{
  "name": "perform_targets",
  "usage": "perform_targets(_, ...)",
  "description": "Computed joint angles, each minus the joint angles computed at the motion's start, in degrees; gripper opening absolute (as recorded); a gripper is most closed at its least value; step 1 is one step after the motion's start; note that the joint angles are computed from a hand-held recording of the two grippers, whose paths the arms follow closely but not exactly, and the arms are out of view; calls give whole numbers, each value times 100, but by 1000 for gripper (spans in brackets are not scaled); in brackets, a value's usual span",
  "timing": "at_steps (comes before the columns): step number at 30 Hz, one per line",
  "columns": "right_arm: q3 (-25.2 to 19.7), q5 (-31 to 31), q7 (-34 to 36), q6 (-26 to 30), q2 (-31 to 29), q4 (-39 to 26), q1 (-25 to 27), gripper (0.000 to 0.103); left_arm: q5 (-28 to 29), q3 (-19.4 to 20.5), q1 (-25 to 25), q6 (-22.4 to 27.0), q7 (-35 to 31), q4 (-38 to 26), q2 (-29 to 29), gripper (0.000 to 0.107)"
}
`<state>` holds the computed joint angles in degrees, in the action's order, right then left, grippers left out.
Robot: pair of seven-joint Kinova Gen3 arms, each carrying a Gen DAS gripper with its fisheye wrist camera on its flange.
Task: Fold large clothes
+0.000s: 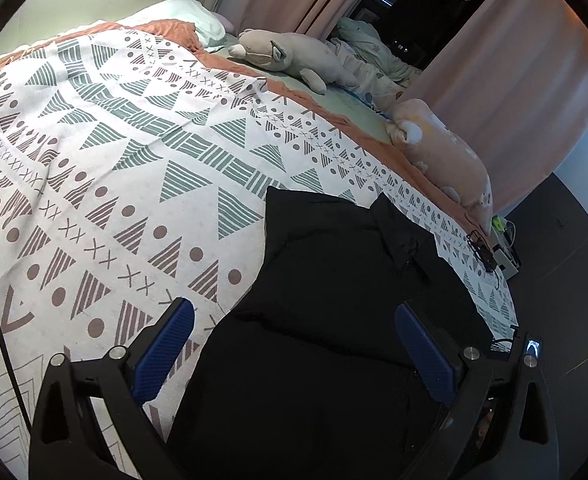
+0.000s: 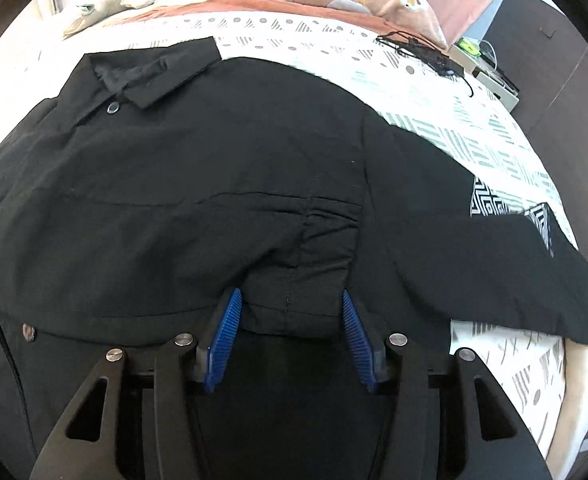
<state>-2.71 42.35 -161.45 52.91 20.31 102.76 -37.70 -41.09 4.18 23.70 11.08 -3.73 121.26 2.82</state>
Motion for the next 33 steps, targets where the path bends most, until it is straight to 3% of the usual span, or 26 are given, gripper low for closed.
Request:
perform_targets(3, 25, 105, -294, -29, -304, 295, -127, 49, 0, 4, 4, 14, 8, -11, 8, 103)
perform_targets(5, -180, 215, -702, -302, -764, 679, 97, 50, -304, -54, 111, 14, 319, -1, 2, 103)
perform_targets(8, -343, 412, -1279, -130, -1460, 1175, 40, 59, -781, -13, 225, 128, 705, -49, 5, 103)
perform_targets(10, -435, 465, -1523, -143, -1902, 1501, 132, 79, -878, 73, 240, 145, 686, -100, 38, 103)
perform_targets(11, -546, 481, -1649, -137, -2167, 1687, 275, 82, -820, 98, 245, 129, 586, -129, 60, 103)
perform_targets(16, -920, 478, -1657, 269, -3114, 2287, 603, 82, -1286, 20, 682, 278, 935, -335, 211, 103)
perform_targets(19, -897, 288, -1656, 82, -3646, 2606, 831, 82, -1501, 63, 866, 506, 1095, -459, 280, 103)
perform_targets(23, -712, -5, -1598, -136, -4498, 3093, 1212, 82, -1386, 225, 648, 174, 1030, -396, 299, 103)
perform_targets(25, -695, -141, -1502, -119, -4747, 3196, 1354, 82, -1686, 265, 695, 241, 1385, -430, 355, 103)
perform_targets(28, -727, -371, -1441, -274, -5075, 3345, 1697, 82, -2313, -344, 1391, 332, 2084, -414, 353, 103)
perform_targets(30, -582, -427, -1346, -441, -5201, 3404, 1858, 82, -2767, -531, 1589, 281, 2550, -361, 336, 103)
perform_targets(33, -369, -427, -1359, -937, -5308, 3638, 2121, 82, -3103, -125, 1317, 482, 2836, -382, 377, 103)
